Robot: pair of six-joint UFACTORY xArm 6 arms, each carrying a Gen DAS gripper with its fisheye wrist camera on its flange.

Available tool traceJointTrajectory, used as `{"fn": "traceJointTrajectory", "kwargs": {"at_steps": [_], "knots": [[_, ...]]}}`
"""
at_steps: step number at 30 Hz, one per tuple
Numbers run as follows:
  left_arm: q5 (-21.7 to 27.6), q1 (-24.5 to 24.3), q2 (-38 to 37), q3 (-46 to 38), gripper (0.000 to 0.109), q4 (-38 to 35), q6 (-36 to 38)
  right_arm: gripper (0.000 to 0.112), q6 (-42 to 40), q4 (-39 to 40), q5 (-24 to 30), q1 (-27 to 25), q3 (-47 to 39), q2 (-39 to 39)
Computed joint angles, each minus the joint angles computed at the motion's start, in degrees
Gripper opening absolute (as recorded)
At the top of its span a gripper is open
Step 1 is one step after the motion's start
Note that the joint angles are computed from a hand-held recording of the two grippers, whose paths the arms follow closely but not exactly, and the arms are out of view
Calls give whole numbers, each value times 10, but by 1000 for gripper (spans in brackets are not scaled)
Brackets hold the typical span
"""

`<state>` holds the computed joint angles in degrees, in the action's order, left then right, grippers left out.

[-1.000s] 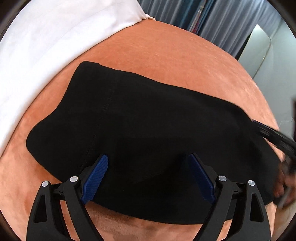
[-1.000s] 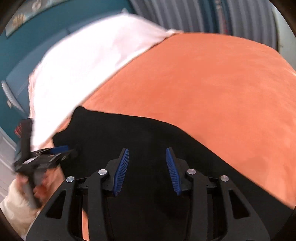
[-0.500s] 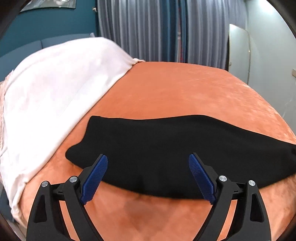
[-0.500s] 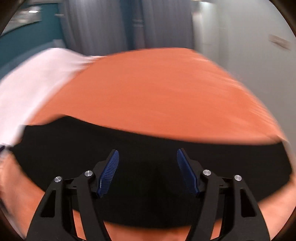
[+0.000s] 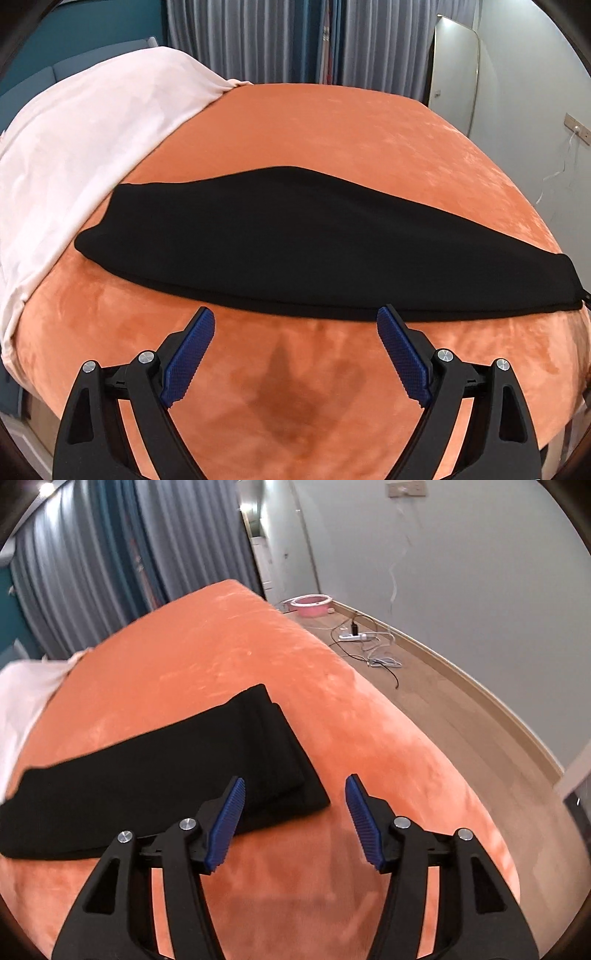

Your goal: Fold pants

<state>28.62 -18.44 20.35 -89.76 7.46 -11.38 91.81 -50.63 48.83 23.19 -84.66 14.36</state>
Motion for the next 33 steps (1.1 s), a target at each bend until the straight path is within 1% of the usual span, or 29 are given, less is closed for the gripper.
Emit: {"fn": "traceJointTrajectory", "kwargs": {"at_steps": [1,2,4,5,7,8,10,12,13,14,15,16,17,18,19,20,21,22,24,25,26,27,28,30,32,33], "knots": [[3,-6,-6,5,87,19,-17,34,-13,10,-19,-8,-8,11],[6,-10,-9,7,87,36,-29,24,-14,14,-27,-3,-17,26],[13,-15,-12,10,87,62,-46,11,-47,22,-12,3,-48,44],[20,-17,-15,11,87,80,-59,8,-65,21,-2,7,-56,47],[26,-21,-18,13,87,97,-77,7,-61,8,17,16,-48,41],[29,-23,-18,14,87,99,-80,8,-53,6,11,14,-33,33],[41,-26,-15,11,87,97,-79,11,-40,9,-38,-1,0,27],[51,-31,-16,11,87,103,-88,25,-33,-5,-58,-4,15,12],[51,-31,-18,14,87,102,-86,44,-33,-7,-53,-2,17,6],[50,-32,-21,19,87,101,-87,61,-19,-18,-24,7,16,-3],[50,-31,-23,22,87,99,-85,65,-2,-31,-18,10,25,-11],[51,-31,-25,26,87,95,-82,65,13,-38,-30,8,37,-20],[52,-31,-24,26,87,93,-81,65,16,-24,-59,-1,47,-25],[54,-31,-24,27,87,93,-82,65,2,6,-91,-13,53,-23],[56,-30,-25,29,87,94,-83,63,-10,33,-113,-21,55,-16],[55,-29,-27,33,87,98,-87,58,-18,51,-126,-25,51,-7],[54,-27,-32,39,87,105,-92,58,-25,71,-145,-30,48,3],[50,-24,-35,44,87,122,-101,57,-9,68,-140,-29,40,12],[45,-21,-39,48,87,174,-131,43,-15,66,-108,-18,14,25],[41,-19,-39,49,87,190,-141,28,-21,72,-103,-16,1,32],[38,-16,-40,49,87,200,-147,26,-22,89,-119,-17,-4,36],[37,-14,-39,46,87,202,-148,26,-24,96,-110,-14,-13,41],[34,-9,-39,45,87,198,-144,26,-27,101,-86,-8,-27,46],[29,-4,-39,43,87,190,-136,26,-29,106,-54,-1,-54,61],[26,2,-38,40,87,180,-125,31,-19,107,-38,1,-76,75],[24,4,-39,41,87,176,-120,32,-8,103,-38,1,-71,73]]}}
